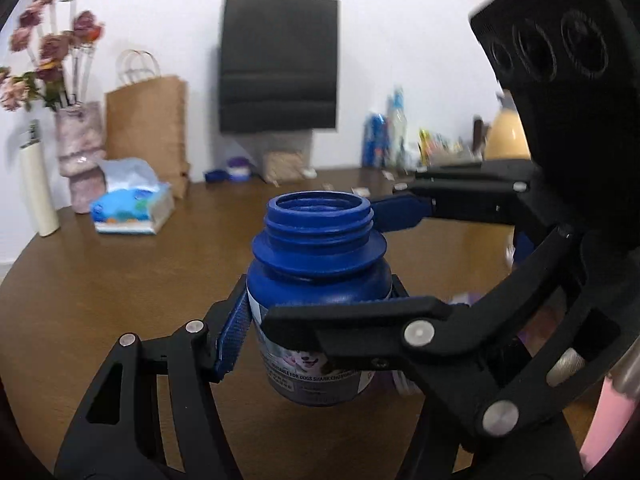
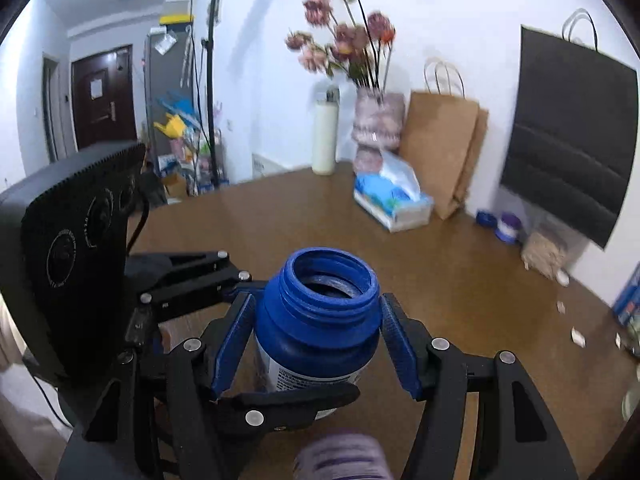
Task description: Flip cup upright
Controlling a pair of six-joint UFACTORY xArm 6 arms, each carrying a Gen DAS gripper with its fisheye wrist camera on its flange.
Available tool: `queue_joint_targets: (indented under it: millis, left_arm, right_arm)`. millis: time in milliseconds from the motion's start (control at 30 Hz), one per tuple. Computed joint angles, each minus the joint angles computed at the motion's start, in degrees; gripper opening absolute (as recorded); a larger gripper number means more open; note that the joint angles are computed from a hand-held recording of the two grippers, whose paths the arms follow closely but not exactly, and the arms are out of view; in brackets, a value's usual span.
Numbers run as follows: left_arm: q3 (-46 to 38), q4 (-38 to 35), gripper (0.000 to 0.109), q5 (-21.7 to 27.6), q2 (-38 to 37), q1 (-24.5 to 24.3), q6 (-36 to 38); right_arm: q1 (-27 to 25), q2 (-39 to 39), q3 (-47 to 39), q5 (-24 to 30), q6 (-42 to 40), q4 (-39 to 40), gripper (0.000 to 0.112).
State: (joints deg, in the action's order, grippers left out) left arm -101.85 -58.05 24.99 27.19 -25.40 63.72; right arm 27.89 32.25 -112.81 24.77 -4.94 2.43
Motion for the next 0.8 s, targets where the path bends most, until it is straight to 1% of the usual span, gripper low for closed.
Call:
queue_joint_targets:
  millis: [100,200,267,300,333,367,400,433,467,500,567,633,667,700,733,767,800]
  left_arm:
    - [0.31,7.02,0.06,0.27,0.62,-0.78,-5.34]
    - [-1.91,16.84,0.06,2.17,2.44,-1.03,-13.02]
    - [-2.52,21.14,0.06,2.35,3.0,-1.25,-16.28]
    - [-3.26,25.31,0.061,3.29,3.58,-1.29,-19.66]
    - [-4.31,27.81,0.062,4.73,4.26,-1.16,-22.07]
    - [-5.88,29.78,0.062,6.94,5.18,-0.88,-24.21]
    - [-7.39,30.48,0.062,9.06,6.0,-0.56,-25.62]
    - [-8.04,30.28,0.062,10.34,6.33,-0.26,-26.67]
    - [-8.14,29.97,0.062,10.89,6.37,-0.05,-27.47]
    - [-8.22,29.82,0.062,11.57,6.38,0.26,-29.01]
    - [-8.18,30.16,0.065,12.76,6.27,0.7,-31.81]
    - [-6.92,30.28,0.074,12.99,5.33,1.22,-34.31]
    - [-5.3,29.92,0.076,12.25,4.18,1.48,-34.69]
    - [-3.62,30.08,0.078,11.15,3.01,1.65,-35.11]
    - [-1.67,29.74,0.078,10.0,1.61,1.74,-34.88]
    - [0.95,28.06,0.078,8.7,-0.28,1.93,-33.71]
    - [3.23,26.72,0.078,7.8,-2.03,2.13,-32.99]
  right_arm:
    - [-0.38,-2.13,4.54,-0.34,-0.09,-0.3,0.068]
    - [-1.17,-2.35,6.47,-1.03,-3.93,5.49,0.068]
    - [-1.59,-2.34,7.71,-2.43,-7.92,10.97,0.068]
    - [-1.66,-2.37,8.33,-3.21,-9.87,13.43,0.067]
    - [-1.7,-2.35,8.8,-3.78,-10.09,13.86,0.067]
    - [-1.66,-2.76,10.35,-5.84,-9.43,11.89,0.067]
    - [-1.61,-3.08,11.14,-6.91,-6.72,7.93,0.067]
    - [-1.61,-3.38,11.81,-7.69,-3.54,3.59,0.067]
    - [-1.64,-3.36,11.77,-7.69,-1.49,1.05,0.067]
    - [-1.65,-3.18,11.43,-7.56,-0.97,0.45,0.067]
    - [-1.71,-2.94,11.16,-7.86,0.38,-1.2,0.068]
    - [-1.85,-3.05,11.35,-7.98,5.09,-6.19,0.068]
    - [-1.83,-3.35,11.54,-7.49,6.12,-6.82,0.069]
    - [-1.76,-3.74,11.62,-6.45,5.76,-5.32,0.069]
    - [-1.66,-4.2,11.63,-5.11,3.8,-1.52,0.071]
    - [-1.54,-4.99,12.13,-4.43,0.47,4.08,0.072]
    - [-1.39,-6.36,13.75,-5.58,-1.15,7.27,0.074]
